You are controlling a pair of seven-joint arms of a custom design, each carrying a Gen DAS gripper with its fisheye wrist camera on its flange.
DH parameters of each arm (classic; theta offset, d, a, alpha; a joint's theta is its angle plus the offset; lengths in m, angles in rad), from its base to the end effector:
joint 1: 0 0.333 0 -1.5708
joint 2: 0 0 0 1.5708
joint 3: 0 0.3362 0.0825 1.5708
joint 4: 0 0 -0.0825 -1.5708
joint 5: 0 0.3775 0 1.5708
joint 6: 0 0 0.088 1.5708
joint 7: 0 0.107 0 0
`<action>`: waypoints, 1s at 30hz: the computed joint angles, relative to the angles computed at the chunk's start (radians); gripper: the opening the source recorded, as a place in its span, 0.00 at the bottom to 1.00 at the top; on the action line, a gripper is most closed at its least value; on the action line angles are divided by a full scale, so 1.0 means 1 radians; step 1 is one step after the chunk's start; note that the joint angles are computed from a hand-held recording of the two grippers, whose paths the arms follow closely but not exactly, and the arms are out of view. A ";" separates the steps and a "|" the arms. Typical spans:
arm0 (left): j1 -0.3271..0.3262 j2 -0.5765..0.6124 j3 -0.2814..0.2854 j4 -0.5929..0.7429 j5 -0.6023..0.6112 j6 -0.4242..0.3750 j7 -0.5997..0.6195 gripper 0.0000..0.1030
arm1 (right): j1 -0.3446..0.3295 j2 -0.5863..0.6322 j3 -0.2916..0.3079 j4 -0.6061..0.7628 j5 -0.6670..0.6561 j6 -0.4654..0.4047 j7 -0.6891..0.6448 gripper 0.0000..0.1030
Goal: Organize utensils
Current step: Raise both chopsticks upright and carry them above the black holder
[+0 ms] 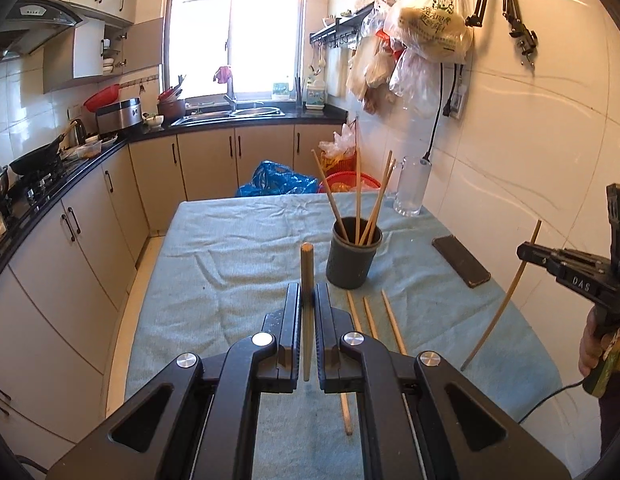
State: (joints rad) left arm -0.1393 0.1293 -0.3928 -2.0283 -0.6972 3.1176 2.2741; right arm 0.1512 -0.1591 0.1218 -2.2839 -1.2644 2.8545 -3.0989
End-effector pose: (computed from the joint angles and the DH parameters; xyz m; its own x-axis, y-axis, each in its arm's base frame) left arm 0.5592 -0.2531 0.5126 -0.5181 -0.8537 0.0528 -0.5016 0.2532 -0.8272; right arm 0.4765 0.1894 0.4947 -0.1569 -0.9811 -0.1137 -0.5546 0.1828 -0.8118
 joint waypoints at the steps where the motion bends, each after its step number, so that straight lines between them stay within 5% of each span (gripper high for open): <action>1: -0.004 0.006 0.005 0.010 0.009 -0.005 -0.010 0.06 | -0.001 0.003 0.000 0.005 -0.007 0.001 0.006 0.07; 6: -0.033 0.048 0.043 0.080 0.120 -0.037 -0.123 0.06 | -0.002 0.022 -0.010 0.037 -0.019 0.013 0.011 0.07; 18: -0.043 0.187 0.031 0.348 0.283 -0.131 -0.288 0.06 | 0.005 0.122 -0.056 0.204 -0.054 0.076 0.028 0.07; 30: -0.200 0.497 0.143 0.875 0.571 -0.257 -0.589 0.06 | 0.060 0.326 -0.154 0.535 -0.116 0.104 0.126 0.07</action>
State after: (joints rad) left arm -0.3396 0.6260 -0.2502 -1.1538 -0.1263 2.8606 1.6850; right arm 0.2116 0.1670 -0.0326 -1.7491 -1.3800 2.9580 -2.9724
